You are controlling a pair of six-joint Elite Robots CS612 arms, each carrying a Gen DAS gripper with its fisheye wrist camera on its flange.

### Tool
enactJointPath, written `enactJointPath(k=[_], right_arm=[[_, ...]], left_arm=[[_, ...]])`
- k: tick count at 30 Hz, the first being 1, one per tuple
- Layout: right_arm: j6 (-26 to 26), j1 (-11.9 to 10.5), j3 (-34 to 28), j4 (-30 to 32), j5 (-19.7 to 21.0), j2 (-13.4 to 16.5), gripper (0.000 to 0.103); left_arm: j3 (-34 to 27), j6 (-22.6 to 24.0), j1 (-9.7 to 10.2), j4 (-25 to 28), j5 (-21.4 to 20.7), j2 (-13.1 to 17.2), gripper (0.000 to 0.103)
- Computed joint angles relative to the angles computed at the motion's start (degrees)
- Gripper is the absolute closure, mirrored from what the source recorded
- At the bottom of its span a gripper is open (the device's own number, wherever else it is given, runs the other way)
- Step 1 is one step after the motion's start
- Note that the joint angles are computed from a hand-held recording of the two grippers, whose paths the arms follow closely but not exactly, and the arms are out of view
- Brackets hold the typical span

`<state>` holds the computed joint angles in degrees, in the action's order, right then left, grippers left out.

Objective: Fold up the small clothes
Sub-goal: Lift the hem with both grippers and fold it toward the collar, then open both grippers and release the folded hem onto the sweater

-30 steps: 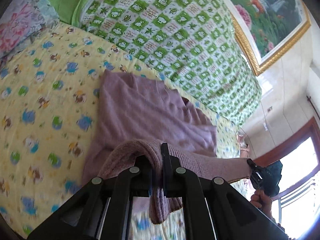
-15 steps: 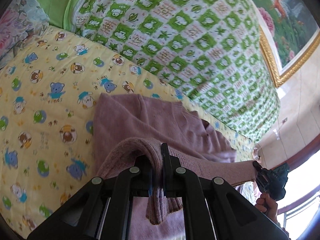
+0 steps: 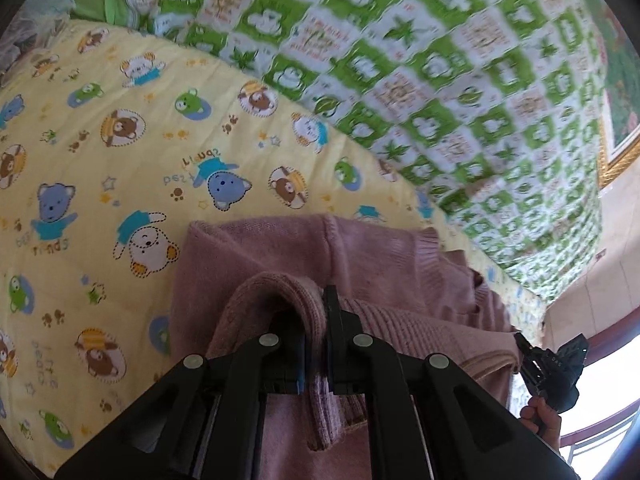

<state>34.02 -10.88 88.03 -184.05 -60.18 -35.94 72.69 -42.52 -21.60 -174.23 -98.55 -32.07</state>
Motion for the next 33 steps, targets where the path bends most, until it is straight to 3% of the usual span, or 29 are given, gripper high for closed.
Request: enactJointPath(k=[5, 8, 9, 10, 12, 14, 18, 21, 24, 26, 30, 33], right_arm=[[3.36, -0.27, -0.47, -0.85, 0.87, 0.61, 0.094], [5.21, -0.33, -0.27, -1.19, 0.71, 0.26, 0.087], [6.53, -0.32, 0.19, -2.61, -0.24, -0.03, 0.072], [7.55, -0.43, 0.64, -4.07, -1.00, -0.33, 0.049], [9.41, -0.59, 1.72, -8.52, -3.20, -1.02, 0.029], [8.75, -0.64, 2.60, -9.77, -4.14, -2.05, 0.029], [3.94, -0.44, 4.59, -8.93, -3.45, -4.29, 0.029], [-1.74, 0.40, 6.55, -8.35, -2.87, -5.92, 0.029], [-9.07, 1.65, 7.81, -5.70, -1.58, -7.08, 0.031], [-15.68, 2.78, 7.96, -2.80, 0.24, -7.42, 0.035], [-24.94, 4.48, 7.66, 0.91, 1.60, -7.28, 0.069], [-28.51, 5.14, 6.37, 4.30, 2.16, -6.49, 0.074]], left_arm=[[-0.04, 0.96, -0.30, -1.20, 1.35, -0.11, 0.092], [0.16, 1.70, -0.32, -1.28, 1.75, -0.59, 0.087], [0.31, 1.63, -0.27, -1.15, 1.91, -0.81, 0.080], [0.59, 1.52, -0.24, -1.22, 2.32, -1.09, 0.077], [1.59, 1.74, -0.12, -2.17, 2.93, -1.85, 0.069], [3.40, 1.66, -0.48, -2.68, 6.28, -3.31, 0.060], [7.11, 2.66, -1.24, -5.17, 9.89, -6.07, 0.056], [9.84, 5.69, -2.18, -6.28, 9.60, -7.92, 0.053], [11.44, 12.68, -3.89, -4.23, 7.70, -9.04, 0.053], [11.87, 16.64, -5.04, -2.54, 6.12, -9.19, 0.053], [12.01, 21.61, -6.71, -0.22, 3.23, -8.78, 0.053], [11.01, 22.94, -7.28, 0.44, 1.67, -7.74, 0.053]])
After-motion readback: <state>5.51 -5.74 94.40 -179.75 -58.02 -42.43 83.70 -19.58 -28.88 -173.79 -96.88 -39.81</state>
